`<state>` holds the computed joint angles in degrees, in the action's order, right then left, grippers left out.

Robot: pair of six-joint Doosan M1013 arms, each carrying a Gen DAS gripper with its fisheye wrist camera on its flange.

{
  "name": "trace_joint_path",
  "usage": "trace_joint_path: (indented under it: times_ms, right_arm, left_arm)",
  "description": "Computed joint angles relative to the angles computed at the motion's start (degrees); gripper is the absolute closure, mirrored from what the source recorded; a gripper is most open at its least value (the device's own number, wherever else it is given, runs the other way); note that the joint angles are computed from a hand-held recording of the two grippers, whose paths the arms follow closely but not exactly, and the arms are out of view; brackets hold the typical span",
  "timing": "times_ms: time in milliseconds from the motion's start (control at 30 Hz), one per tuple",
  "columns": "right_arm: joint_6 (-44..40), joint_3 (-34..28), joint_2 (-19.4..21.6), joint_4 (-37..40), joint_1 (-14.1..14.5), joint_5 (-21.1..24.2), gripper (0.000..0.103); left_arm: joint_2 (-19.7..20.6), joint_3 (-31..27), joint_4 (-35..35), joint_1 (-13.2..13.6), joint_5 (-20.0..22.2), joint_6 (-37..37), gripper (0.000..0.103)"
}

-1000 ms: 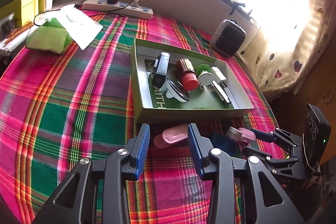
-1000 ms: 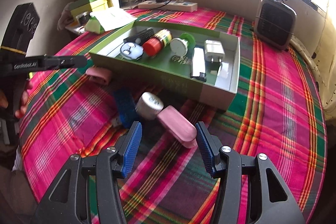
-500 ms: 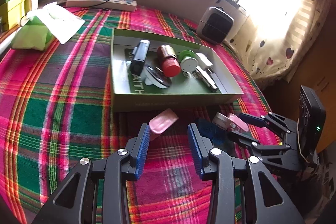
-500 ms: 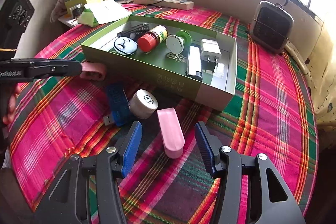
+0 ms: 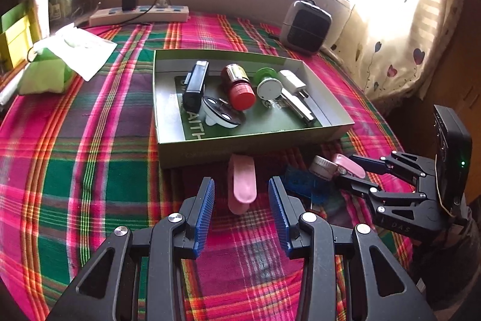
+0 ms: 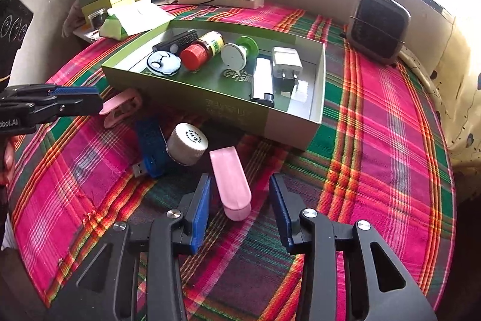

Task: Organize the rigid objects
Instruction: 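Grasp a pink clip with the left tool while the right tool grasps the other pink clip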

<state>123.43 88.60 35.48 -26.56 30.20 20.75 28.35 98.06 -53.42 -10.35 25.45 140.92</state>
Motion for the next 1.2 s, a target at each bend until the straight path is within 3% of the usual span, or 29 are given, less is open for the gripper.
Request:
trace_joint_path:
  times_ms: [100,200,433,500,600,1200]
  right_arm:
    - [-0.66,-0.25,0.19,0.13,0.07,-0.22,0.063]
    - [-0.24,-0.33,0.29,-0.19,0.00,-0.39,0.063]
    - [0.90,-0.42,0.40,-0.32,-0.33,-0.80,0.063]
    - [1.39,-0.26,0.38,-0.53,-0.46,-1.27,0.070]
    - [2.54,-0.07,0.33,-1.37,-0.60,-1.63,0.074]
    - [1.83,0.07,0.27,-0.39,-0.79,-2.15,0.074]
  left_arm:
    - [0.50,-0.64,4.95,-0.52,-0.87,-5.24,0.066]
    - [0.96,-0.99,4.00,-0.62,-0.20,-4.45,0.066]
    - [1.68,-1.88,10.55,-1.49,-1.68,-11.09,0.066]
    - [1.92,-2.14,12.51,-1.63,-1.86,-13.14,0.066]
    - [2.01,-2.19,12.37,-1.67,-2.31,-13.39,0.066]
    - [2.10,-2.13,14.07,-2.13,-4.02,-14.46,0.066]
